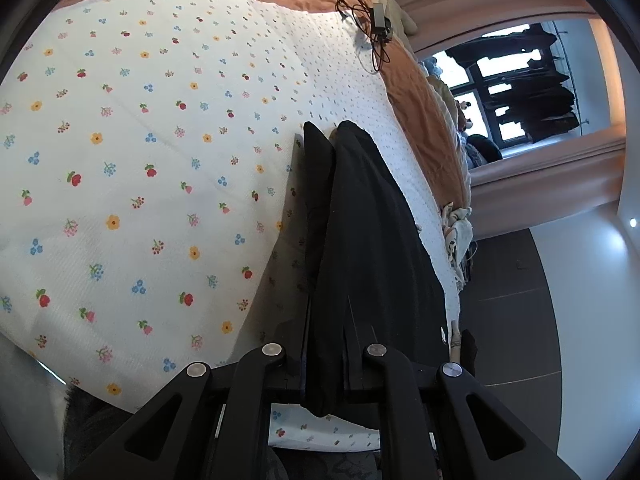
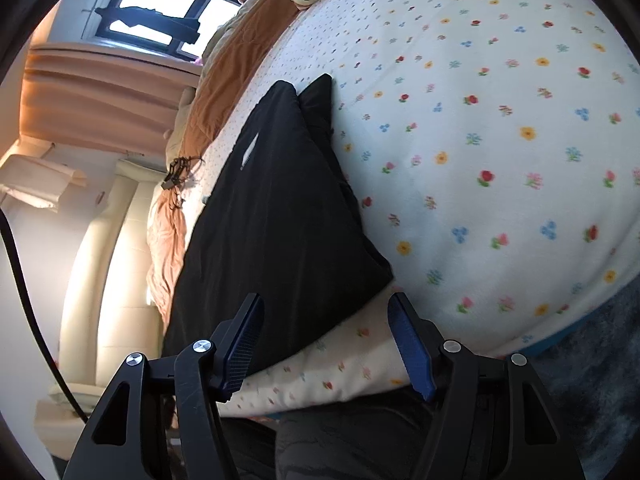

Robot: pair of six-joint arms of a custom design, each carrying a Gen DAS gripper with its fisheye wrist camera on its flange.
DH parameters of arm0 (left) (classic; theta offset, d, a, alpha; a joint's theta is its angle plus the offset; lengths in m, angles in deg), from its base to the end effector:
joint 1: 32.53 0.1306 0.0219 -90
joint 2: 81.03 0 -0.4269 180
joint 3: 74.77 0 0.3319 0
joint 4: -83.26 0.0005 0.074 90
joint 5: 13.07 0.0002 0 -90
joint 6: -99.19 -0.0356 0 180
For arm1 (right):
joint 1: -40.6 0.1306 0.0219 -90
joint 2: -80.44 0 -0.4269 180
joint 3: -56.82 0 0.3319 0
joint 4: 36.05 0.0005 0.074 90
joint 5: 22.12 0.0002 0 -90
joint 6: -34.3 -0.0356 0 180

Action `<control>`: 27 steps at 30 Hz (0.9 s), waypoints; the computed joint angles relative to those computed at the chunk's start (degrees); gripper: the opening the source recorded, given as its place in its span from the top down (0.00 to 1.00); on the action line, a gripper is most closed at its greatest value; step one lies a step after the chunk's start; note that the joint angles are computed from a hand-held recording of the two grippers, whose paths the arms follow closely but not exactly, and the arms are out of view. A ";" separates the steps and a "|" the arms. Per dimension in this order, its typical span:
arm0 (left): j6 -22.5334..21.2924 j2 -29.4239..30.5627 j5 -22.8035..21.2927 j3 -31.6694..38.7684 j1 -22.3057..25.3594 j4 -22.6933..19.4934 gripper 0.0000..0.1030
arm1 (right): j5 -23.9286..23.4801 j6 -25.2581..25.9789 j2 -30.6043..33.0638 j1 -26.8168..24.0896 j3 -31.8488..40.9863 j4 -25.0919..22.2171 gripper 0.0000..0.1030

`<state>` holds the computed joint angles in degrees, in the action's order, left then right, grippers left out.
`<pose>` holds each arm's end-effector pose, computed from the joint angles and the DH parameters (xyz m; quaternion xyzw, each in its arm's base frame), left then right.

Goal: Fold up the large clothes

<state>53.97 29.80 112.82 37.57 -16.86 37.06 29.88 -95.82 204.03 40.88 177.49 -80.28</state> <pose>0.5627 0.1357 0.4659 -0.3394 0.8183 -0.3673 0.2832 0.6587 0.0246 0.3944 0.1881 0.8680 0.4037 0.2195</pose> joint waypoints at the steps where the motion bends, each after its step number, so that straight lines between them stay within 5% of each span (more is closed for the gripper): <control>1: 0.01 -0.05 0.24 -0.01 0.08 -0.02 0.89 | 0.26 -1.03 0.22 0.05 0.04 1.10 0.38; 3: 0.10 0.00 0.49 0.10 0.21 -0.09 0.90 | 0.98 -3.15 0.82 0.09 0.23 2.73 0.50; 5: 0.15 -0.32 0.77 -0.55 0.44 0.13 0.90 | 0.83 -4.64 1.97 -0.02 1.32 2.83 0.76; 7: 0.44 -0.54 0.90 -1.02 0.47 0.30 0.90 | -0.04 -5.87 2.29 -0.11 1.11 4.84 0.87; 24: -1.96 -7.67 3.29 -10.17 2.36 1.48 0.90 | 0.92 3.72 -1.05 0.49 2.28 -3.69 0.93; 27: -1.96 -8.29 3.80 -12.57 2.59 2.56 0.90 | 6.72 8.79 -0.31 1.14 6.02 -11.53 0.90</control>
<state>52.00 21.51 116.62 25.00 -14.26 39.62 36.59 -87.03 203.71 42.02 183.52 -91.81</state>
